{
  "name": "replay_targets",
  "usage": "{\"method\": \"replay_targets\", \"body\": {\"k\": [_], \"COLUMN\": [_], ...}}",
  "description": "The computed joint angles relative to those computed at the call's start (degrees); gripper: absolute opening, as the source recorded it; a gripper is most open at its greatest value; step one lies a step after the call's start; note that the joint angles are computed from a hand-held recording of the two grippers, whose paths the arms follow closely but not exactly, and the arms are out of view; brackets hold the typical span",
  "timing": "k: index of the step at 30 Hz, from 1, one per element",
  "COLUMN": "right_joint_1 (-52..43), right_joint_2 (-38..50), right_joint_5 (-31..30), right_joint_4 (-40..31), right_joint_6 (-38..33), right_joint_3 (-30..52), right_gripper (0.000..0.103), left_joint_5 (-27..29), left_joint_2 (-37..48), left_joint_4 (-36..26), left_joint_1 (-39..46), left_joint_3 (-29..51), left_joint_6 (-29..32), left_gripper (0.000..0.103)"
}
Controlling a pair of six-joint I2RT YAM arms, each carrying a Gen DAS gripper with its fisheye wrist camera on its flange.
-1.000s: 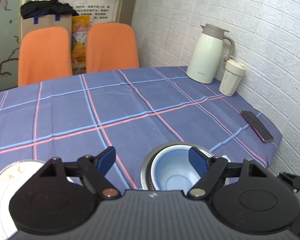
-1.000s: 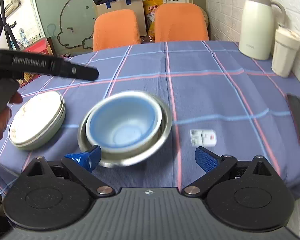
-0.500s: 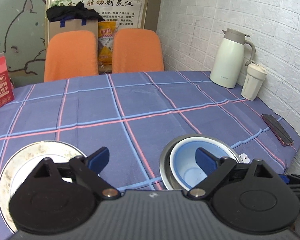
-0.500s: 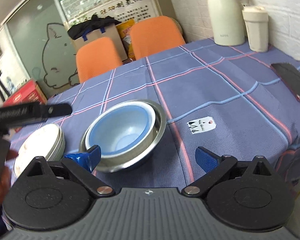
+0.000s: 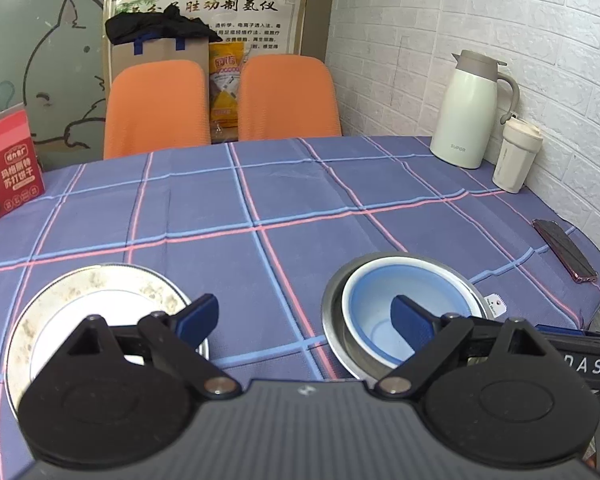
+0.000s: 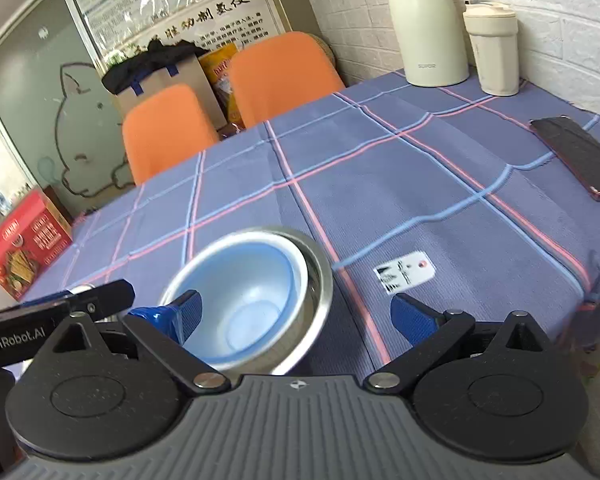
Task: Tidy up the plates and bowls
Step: 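Move the left gripper to the steel bowl rim and close it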
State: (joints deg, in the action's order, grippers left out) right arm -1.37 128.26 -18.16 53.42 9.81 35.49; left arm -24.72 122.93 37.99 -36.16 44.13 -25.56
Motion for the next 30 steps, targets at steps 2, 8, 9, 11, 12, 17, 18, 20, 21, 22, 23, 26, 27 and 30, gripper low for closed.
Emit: {"method": "replay_targets", "body": {"k": [2,8,9,11,12,17,18,20,21,22,23,26,27,30], "right_joint_1": [-0.08,0.2,0.52,0.66,0.81,2.05,2.31,2.3,2.27,2.15,2.0,1.92,2.11,2.49], "right_joint_2": [-0.36,-1.95,-2.16,-2.49,-2.69,-3.64,-3.79,-3.8,-3.66,-3.53,-3.39,-2.98,-2.97,-2.63], "right_joint_5": [0.14,0.78,1.28,1.46,1.72,5.31,6.04,6.37,6.36,6.16,5.94,5.37,5.32,5.56], "right_joint_4": [0.96,5.55,6.49,8.05,8.83,12.29,12.68,12.92,12.98,12.7,12.2,10.06,9.28,7.43], "right_joint_6": [0.22,0.26,0.32,0.19,0.09,-1.28,-1.69,-2.3,-2.39,-2.38,-2.38,-2.65,-2.81,-3.02], "right_joint_3": [-1.29,-6.06,-6.96,-8.45,-9.28,-12.61,-13.0,-13.12,-13.08,-12.77,-12.28,-10.54,-9.97,-8.11], "right_gripper": [0.089,0.089,0.089,0.089,0.089,0.089,0.089,0.089,0.089,0.089,0.089,0.089,0.089,0.089], "left_joint_5": [-0.81,-4.6,-4.54,-4.39,-4.42,-5.38,-5.37,-5.0,-4.78,-4.71,-4.65,-4.4,-4.14,-3.96], "left_joint_2": [-0.53,-2.29,-2.56,-3.12,-3.31,-3.61,-3.57,-3.47,-3.41,-3.28,-3.07,-2.18,-1.86,-0.61], "left_joint_4": [0.4,-0.43,-0.41,-0.29,-0.22,-0.62,-0.64,-0.86,-1.29,-1.92,-2.74,-4.5,-5.08,-7.54], "left_joint_1": [-0.73,-3.5,-3.71,-4.16,-4.35,-5.36,-5.34,-5.04,-4.81,-4.62,-4.37,-3.72,-3.38,-2.63], "left_joint_3": [-0.94,-3.23,-3.64,-4.56,-4.88,-5.03,-4.98,-4.74,-4.46,-3.98,-3.22,-1.32,-0.66,2.08], "left_joint_6": [-0.3,-1.79,-2.3,-2.87,-2.98,-3.03,-2.99,-2.96,-3.0,-3.07,-3.08,-3.11,-3.05,-2.89], "left_gripper": [0.092,0.092,0.092,0.092,0.092,0.092,0.092,0.092,0.092,0.092,0.092,0.092,0.092,0.092]}}
